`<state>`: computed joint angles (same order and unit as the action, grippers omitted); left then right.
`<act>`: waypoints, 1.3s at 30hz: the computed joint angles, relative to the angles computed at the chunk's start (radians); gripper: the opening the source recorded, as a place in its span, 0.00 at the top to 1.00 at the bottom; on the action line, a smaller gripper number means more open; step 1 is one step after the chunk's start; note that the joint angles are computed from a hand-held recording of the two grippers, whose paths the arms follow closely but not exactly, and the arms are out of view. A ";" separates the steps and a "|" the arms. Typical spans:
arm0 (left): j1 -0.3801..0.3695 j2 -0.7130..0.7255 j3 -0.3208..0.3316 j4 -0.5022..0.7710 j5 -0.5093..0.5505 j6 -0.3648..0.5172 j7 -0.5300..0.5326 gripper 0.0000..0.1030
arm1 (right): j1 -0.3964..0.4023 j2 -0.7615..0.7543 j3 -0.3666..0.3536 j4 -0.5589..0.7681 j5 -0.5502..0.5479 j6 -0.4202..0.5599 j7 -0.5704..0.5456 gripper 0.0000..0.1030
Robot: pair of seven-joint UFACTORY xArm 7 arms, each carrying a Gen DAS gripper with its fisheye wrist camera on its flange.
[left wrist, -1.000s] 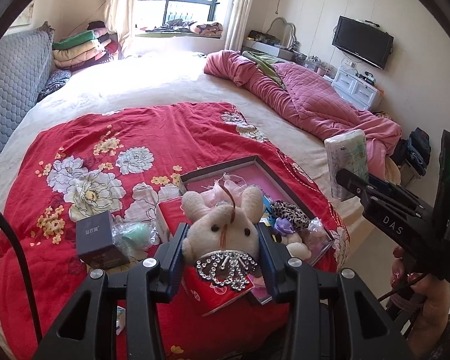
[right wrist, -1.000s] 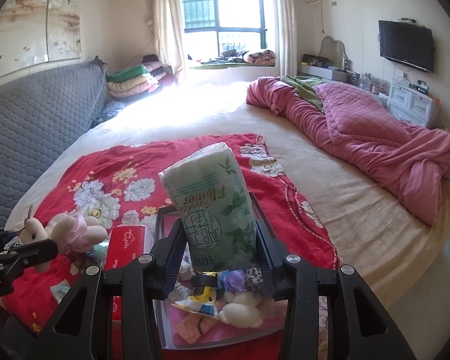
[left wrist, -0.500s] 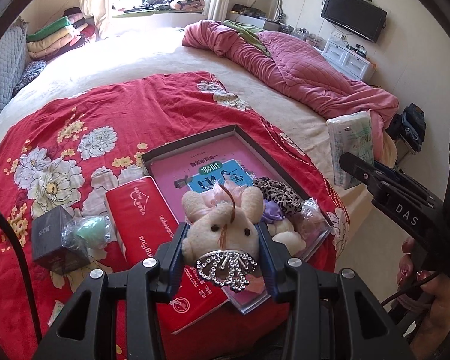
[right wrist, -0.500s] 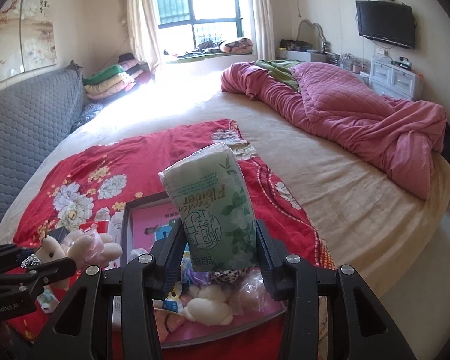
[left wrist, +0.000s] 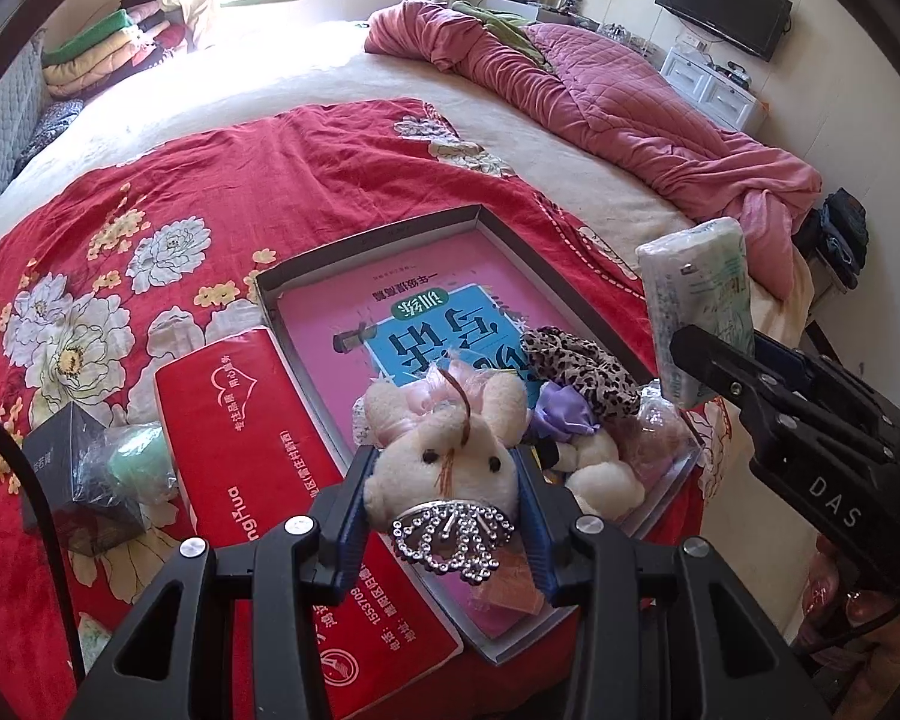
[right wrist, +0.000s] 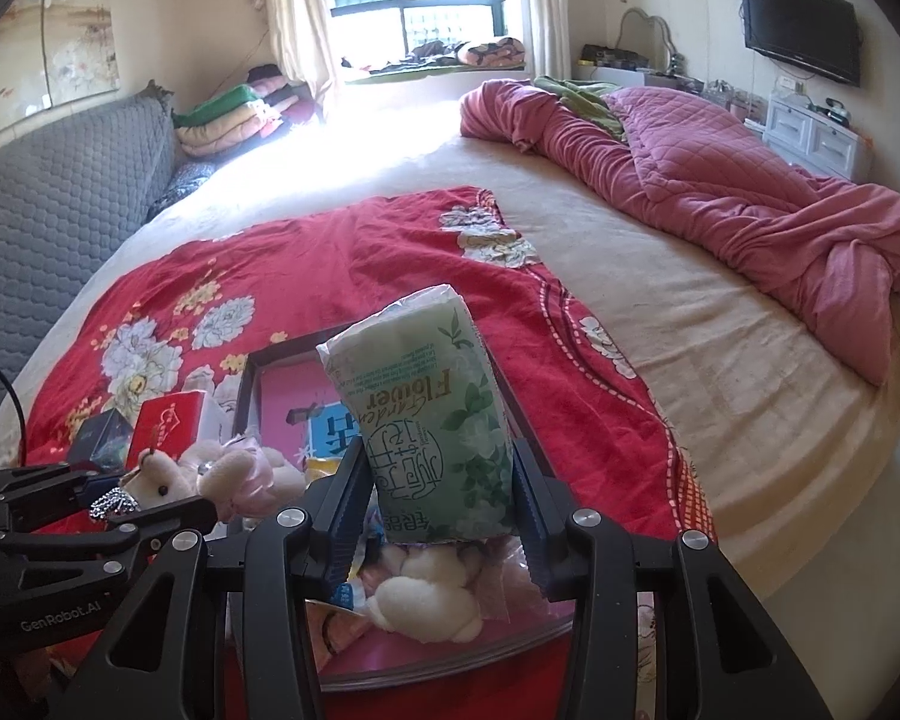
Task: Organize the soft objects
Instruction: 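Lower the bunny into the tray and open the left tool while the right tool releases the tissue pack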
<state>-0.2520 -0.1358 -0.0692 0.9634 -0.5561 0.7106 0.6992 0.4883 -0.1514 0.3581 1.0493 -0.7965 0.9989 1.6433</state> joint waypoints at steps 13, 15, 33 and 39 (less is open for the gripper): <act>0.000 0.070 -0.019 0.028 -0.009 -0.031 -0.021 0.58 | 0.007 0.059 -0.033 0.005 0.062 -0.064 -0.068 0.55; 0.004 0.080 -0.020 0.031 -0.017 -0.034 -0.020 0.58 | 0.010 0.069 -0.038 0.007 0.073 -0.064 -0.073 0.55; 0.025 0.117 -0.033 0.046 -0.051 -0.020 0.007 0.57 | 0.018 0.124 -0.084 -0.010 0.159 -0.132 -0.096 0.55; 0.025 0.119 -0.036 0.048 -0.048 -0.019 0.004 0.57 | 0.018 0.128 -0.088 -0.011 0.158 -0.144 -0.091 0.53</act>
<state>-0.2271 -0.0165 -0.1054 1.0113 -0.6045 0.6919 0.7032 0.5064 -0.0231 0.2698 1.0380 -0.6387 0.8554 1.5523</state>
